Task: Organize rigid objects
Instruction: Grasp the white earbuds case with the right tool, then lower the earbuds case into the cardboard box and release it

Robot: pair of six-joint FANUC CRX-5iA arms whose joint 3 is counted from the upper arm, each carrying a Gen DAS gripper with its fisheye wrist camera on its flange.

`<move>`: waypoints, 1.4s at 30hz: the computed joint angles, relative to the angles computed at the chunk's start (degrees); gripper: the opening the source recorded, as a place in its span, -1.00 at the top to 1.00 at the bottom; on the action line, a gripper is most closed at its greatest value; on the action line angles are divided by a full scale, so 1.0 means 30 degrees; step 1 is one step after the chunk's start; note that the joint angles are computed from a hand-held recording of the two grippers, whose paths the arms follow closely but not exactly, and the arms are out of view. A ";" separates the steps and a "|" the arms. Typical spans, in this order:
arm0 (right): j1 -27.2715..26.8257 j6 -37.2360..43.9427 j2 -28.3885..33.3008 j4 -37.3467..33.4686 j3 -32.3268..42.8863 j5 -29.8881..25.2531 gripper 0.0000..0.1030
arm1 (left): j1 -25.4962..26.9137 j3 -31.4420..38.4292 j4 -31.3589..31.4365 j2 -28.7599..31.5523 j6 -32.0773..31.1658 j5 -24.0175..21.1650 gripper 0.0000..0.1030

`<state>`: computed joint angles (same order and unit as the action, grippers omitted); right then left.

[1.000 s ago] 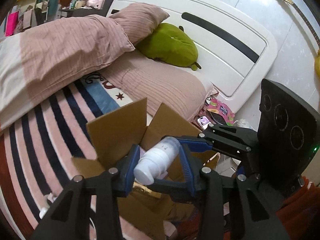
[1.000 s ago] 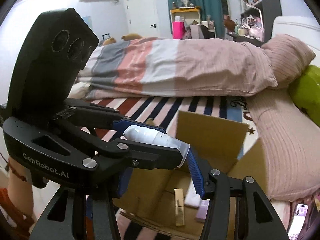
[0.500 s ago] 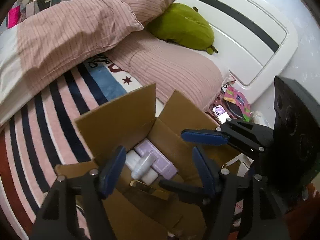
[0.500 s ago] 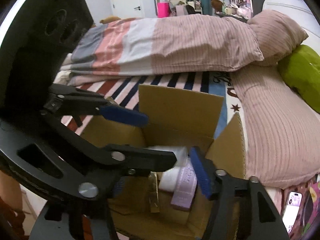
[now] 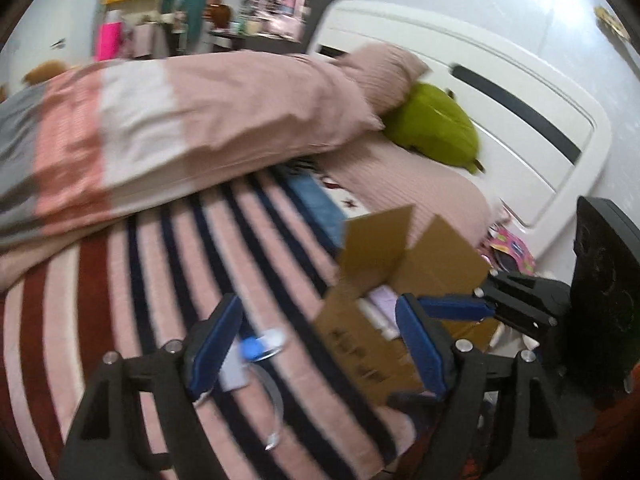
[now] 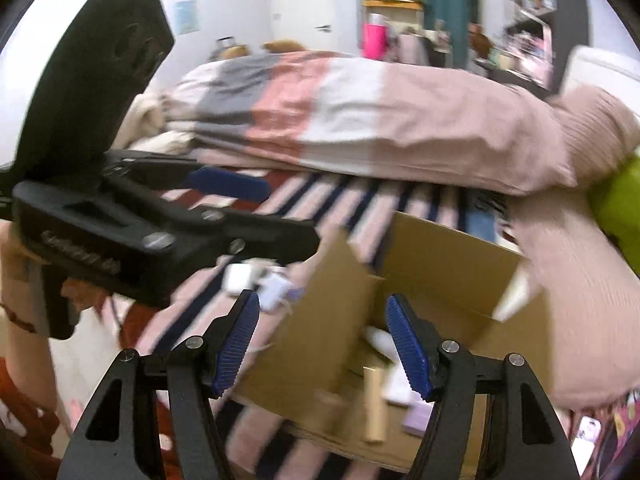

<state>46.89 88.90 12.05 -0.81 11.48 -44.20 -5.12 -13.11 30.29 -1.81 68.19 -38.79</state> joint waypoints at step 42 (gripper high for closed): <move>0.1481 0.2833 0.4684 -0.4225 0.4150 -0.0760 0.25 | 0.2635 -0.7787 0.7903 -0.3060 -0.6382 0.1599 -0.48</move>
